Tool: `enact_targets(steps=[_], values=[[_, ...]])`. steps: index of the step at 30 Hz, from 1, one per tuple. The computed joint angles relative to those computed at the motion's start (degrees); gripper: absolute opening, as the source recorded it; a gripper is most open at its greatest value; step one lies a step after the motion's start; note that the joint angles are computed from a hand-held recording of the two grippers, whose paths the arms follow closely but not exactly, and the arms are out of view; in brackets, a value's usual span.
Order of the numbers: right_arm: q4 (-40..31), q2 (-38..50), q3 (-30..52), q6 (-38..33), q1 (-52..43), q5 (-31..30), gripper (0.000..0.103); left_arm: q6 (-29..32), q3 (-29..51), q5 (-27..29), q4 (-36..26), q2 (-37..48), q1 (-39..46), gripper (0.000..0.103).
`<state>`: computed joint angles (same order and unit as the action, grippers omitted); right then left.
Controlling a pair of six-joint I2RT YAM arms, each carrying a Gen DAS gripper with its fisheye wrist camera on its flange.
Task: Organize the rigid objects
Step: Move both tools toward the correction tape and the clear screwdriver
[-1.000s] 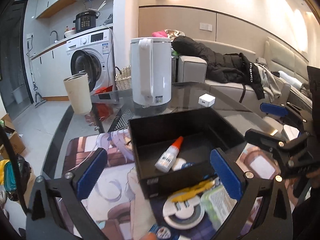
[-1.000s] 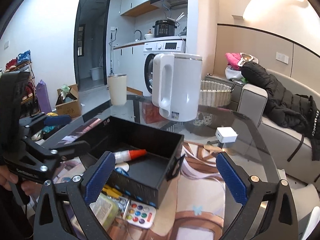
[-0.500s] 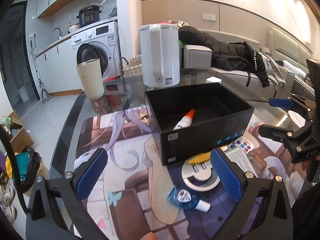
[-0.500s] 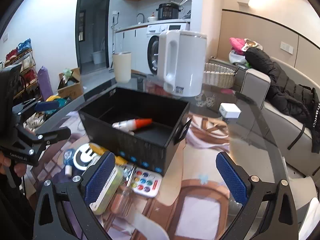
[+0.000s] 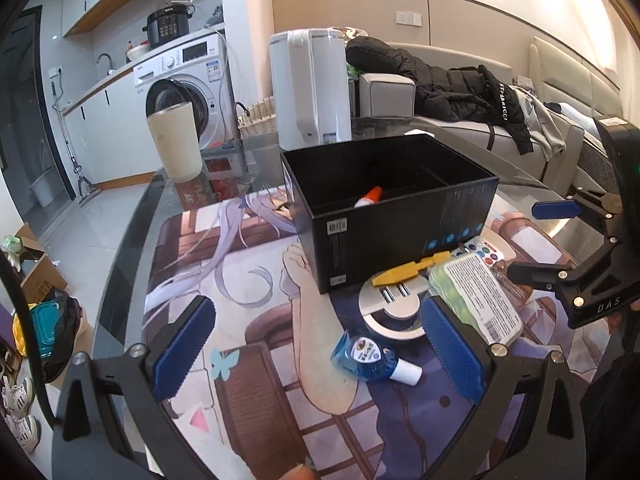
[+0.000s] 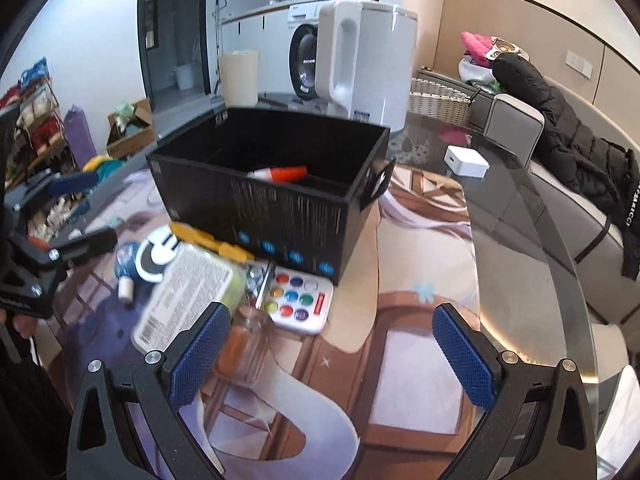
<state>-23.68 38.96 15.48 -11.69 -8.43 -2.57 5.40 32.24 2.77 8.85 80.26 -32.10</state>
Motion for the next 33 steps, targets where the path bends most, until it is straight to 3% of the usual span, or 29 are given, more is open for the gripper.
enact_targets(steps=[10, 15, 23, 27, 33], values=[[-0.5, 4.2, 0.1, -0.5, -1.8, -2.2, 0.102, 1.4, 0.7, -1.5, -2.5, 2.4, -1.4, 0.103], [-2.7, 6.4, 1.8, -8.0, -12.5, -8.3, 0.103, 1.0, 1.4, -1.3, -3.6, 2.9, -1.1, 0.103], [0.1, 9.2, 3.3, -11.7, -21.3, -7.7, 0.103, 1.3, 1.8, -0.8, -4.1, 3.1, -1.2, 0.103], [-1.5, 9.1, 3.4, -12.7, -20.2, -9.4, 0.103, 1.5, 2.0, -0.6, -4.3, 3.4, -1.1, 0.103], [-1.2, 7.5, 0.7, -8.8, -7.2, -5.4, 0.103, 2.4, 2.3, -0.6, -5.3, 3.9, -1.3, 0.103]])
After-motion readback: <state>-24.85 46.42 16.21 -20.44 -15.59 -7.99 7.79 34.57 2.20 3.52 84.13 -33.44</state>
